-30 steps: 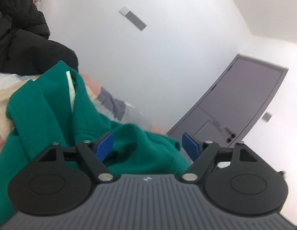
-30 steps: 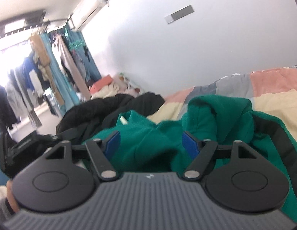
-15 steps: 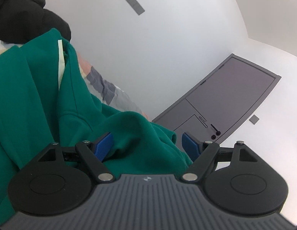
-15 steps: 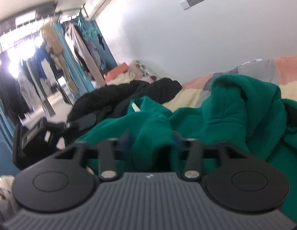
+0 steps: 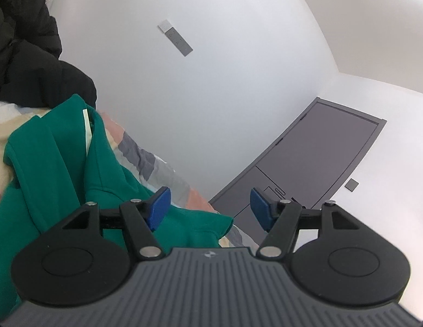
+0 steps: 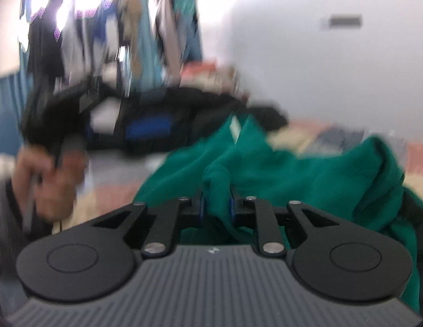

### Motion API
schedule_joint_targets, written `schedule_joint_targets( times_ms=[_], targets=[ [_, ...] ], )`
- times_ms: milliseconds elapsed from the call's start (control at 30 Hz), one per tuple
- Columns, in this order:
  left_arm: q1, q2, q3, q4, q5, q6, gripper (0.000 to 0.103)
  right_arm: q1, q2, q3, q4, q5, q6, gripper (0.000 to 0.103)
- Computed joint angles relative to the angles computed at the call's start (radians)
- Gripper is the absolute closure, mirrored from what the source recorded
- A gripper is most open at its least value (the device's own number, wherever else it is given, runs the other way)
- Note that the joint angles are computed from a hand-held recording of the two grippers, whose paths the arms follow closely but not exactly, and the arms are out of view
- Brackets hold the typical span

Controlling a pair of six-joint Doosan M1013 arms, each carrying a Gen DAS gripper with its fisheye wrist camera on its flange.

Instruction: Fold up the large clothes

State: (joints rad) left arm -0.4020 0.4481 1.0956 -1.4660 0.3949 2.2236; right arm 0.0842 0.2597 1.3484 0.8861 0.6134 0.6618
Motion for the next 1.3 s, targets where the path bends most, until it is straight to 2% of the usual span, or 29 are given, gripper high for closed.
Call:
schedule_joint_targets(
  times_ms=[67,133,200,267,333,433,500,567,633,700,733,800,900,967,1033,1133,1200,1267,1300],
  targets=[
    [-0.004,-0.003,-0.003,0.067,0.008,-0.051,0.033,0.023,0.003,-0.012,-0.219,0.043,0.174,0.084],
    [-0.011,0.004,-0.026,0.216,0.032,-0.175,0.033,0.044,0.015,-0.031,-0.418,0.106,0.345,0.084],
    [-0.016,0.021,-0.052,0.315,0.08,-0.263,0.033,0.052,0.031,-0.051,-0.514,0.172,0.464,0.083],
    [-0.022,0.038,-0.077,0.399,0.126,-0.328,0.033,0.05,0.035,-0.057,-0.524,0.19,0.492,0.083],
    [-0.025,0.071,-0.132,0.514,0.217,-0.418,0.033,0.045,0.035,-0.062,-0.504,0.198,0.5,0.082],
    [-0.034,0.099,-0.175,0.659,0.275,-0.558,0.033,0.037,0.037,-0.069,-0.494,0.209,0.519,0.083],
    [-0.038,0.126,-0.228,0.799,0.367,-0.71,0.033,0.035,0.038,-0.069,-0.5,0.214,0.528,0.083],
    [-0.043,0.149,-0.271,0.905,0.446,-0.803,0.037,0.027,0.037,-0.07,-0.47,0.221,0.524,0.082],
    [-0.044,0.153,-0.277,0.927,0.454,-0.807,0.039,0.018,0.036,-0.07,-0.42,0.221,0.517,0.08],
    [-0.037,0.142,-0.263,0.888,0.428,-0.801,0.039,0.002,0.03,-0.065,-0.352,0.206,0.519,0.071],
    [-0.032,0.133,-0.248,0.854,0.403,-0.779,0.039,-0.006,0.025,-0.06,-0.311,0.194,0.521,0.066],
    [-0.019,0.108,-0.208,0.765,0.329,-0.708,0.035,-0.028,0.012,-0.042,-0.226,0.162,0.517,0.061],
    [-0.001,0.081,-0.167,0.668,0.214,-0.627,0.029,-0.059,-0.01,-0.006,-0.095,0.083,0.497,0.047],
    [0.005,0.092,-0.196,0.718,0.187,-0.673,0.029,-0.068,-0.012,0.002,-0.063,0.022,0.516,0.036],
    [0.008,0.132,-0.265,0.818,0.202,-0.763,0.029,-0.07,-0.002,-0.007,-0.079,-0.027,0.576,0.035],
    [0.012,0.215,-0.401,0.942,0.268,-0.892,0.029,-0.08,0.029,-0.039,-0.093,-0.059,0.682,0.035],
    [0.014,0.267,-0.476,0.99,0.295,-0.951,0.029,-0.08,0.057,-0.073,-0.144,-0.076,0.759,0.036],
    [0.011,0.345,-0.607,1.07,0.366,-1.031,0.029,-0.075,0.075,-0.091,-0.226,-0.1,0.817,0.036],
    [0.01,0.367,-0.64,1.093,0.387,-1.052,0.03,-0.073,0.086,-0.1,-0.265,-0.111,0.846,0.036]
  ],
)
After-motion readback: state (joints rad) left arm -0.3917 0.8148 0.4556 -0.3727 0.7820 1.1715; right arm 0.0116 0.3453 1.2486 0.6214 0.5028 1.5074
